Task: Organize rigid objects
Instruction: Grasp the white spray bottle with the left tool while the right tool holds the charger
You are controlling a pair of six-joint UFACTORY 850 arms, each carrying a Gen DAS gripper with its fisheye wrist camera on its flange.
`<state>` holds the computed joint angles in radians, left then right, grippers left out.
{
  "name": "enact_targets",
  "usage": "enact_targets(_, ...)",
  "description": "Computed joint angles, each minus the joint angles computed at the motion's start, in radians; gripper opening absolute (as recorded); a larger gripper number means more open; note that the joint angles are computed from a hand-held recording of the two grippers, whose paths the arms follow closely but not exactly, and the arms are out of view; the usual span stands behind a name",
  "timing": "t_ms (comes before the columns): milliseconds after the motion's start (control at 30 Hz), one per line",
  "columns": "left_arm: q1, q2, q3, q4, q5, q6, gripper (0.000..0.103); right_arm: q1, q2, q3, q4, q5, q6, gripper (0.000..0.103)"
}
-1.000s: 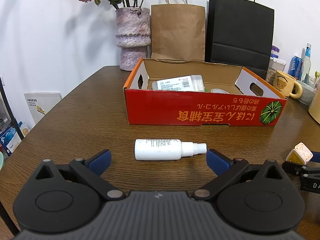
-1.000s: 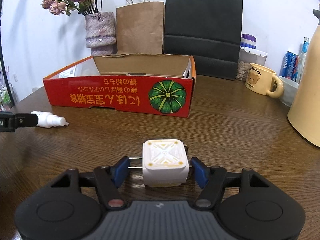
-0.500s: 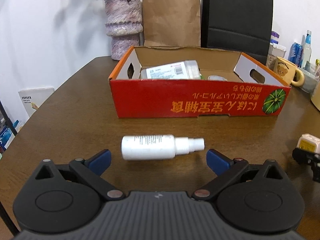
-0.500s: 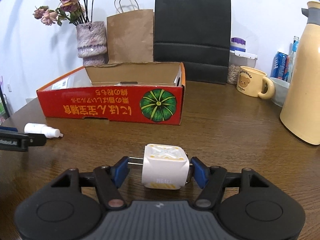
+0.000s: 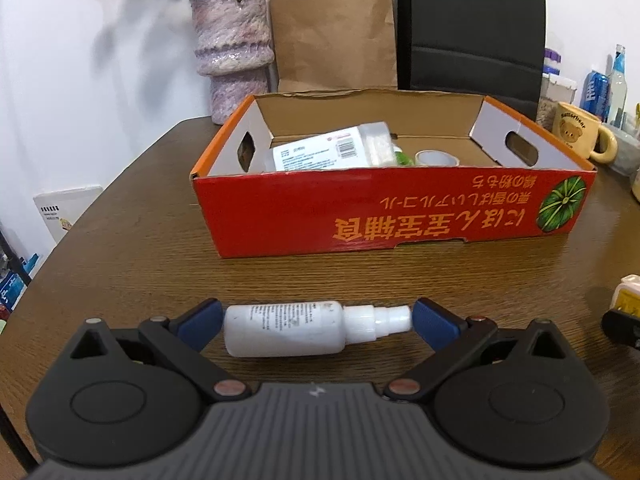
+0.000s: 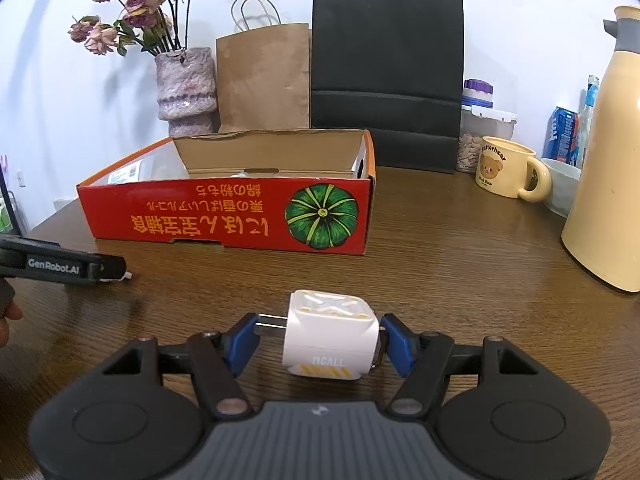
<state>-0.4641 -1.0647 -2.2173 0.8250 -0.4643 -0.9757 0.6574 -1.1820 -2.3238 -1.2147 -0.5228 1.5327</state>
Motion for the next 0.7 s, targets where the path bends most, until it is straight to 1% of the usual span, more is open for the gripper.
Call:
enact_targets(167, -0.003, -0.015, -0.019, 0.025, -0.017, -0.001, 0.103, 0.000, -0.001, -0.003, 0.003, -0.001, -0.004, 0.066)
enact_targets(367, 0.002, -0.033, -0.048, -0.024, -0.031, 0.049, 0.103, 0.000, -0.001, -0.002, 0.003, -0.001, -0.003, 0.066)
enact_targets(500, 0.011, -0.049, -0.076, -0.110, -0.039, 0.106, 0.103, 0.000, -0.004, -0.008, 0.011, -0.006, -0.012, 0.066)
enact_targets(600, 0.021, -0.043, -0.066, -0.166, -0.021, 0.113, 0.103, 0.000, -0.006, -0.011, 0.012, -0.012, -0.010, 0.066)
enact_targets(700, 0.021, -0.036, -0.050, -0.138, -0.015, 0.071, 0.103, 0.000, -0.009, -0.016, 0.009, -0.021, -0.005, 0.066)
